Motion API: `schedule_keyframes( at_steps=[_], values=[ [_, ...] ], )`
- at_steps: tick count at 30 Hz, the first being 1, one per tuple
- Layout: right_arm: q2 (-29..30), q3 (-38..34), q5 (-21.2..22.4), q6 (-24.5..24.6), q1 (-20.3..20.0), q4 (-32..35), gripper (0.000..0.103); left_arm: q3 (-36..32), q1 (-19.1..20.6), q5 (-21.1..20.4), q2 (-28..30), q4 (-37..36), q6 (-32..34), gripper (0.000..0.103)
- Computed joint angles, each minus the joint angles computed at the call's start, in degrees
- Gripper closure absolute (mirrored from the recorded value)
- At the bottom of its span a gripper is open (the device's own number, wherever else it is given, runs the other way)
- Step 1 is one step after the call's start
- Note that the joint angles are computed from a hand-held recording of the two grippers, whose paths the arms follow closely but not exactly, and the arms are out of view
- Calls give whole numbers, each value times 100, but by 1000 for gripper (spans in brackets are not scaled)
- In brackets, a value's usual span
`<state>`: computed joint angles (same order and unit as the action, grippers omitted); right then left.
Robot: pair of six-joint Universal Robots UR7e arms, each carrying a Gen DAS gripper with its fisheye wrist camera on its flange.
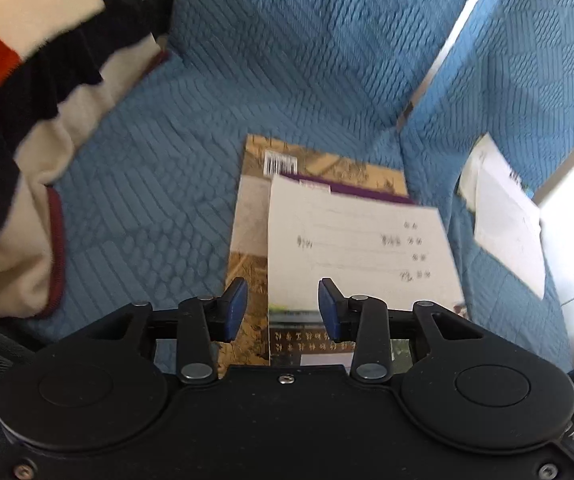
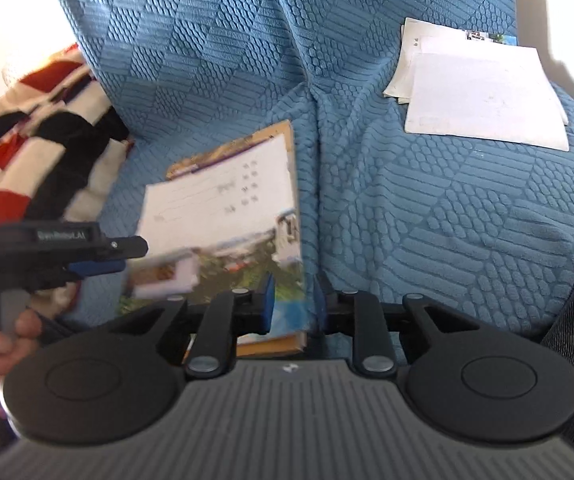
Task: Organize objects
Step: 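Lift both grippers away from the stack and move toward the white papers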
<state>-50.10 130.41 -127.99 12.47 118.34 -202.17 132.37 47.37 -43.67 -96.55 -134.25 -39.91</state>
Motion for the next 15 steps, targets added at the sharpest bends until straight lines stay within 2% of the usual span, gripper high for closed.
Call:
schedule_keyframes(
  at_steps=[5,10,15],
  values=[
    [-320,-135,-32,-218,256,86,79,-23,-352,133,-424,420,-169,66],
    [-571,-280,-282,-404,618,93,79,-110,-804,308,-736,972,-457,66],
    [-741,-313,-628,-621,976,179,79,-164,-1211,291,-978,1475,-842,66]
  ],
)
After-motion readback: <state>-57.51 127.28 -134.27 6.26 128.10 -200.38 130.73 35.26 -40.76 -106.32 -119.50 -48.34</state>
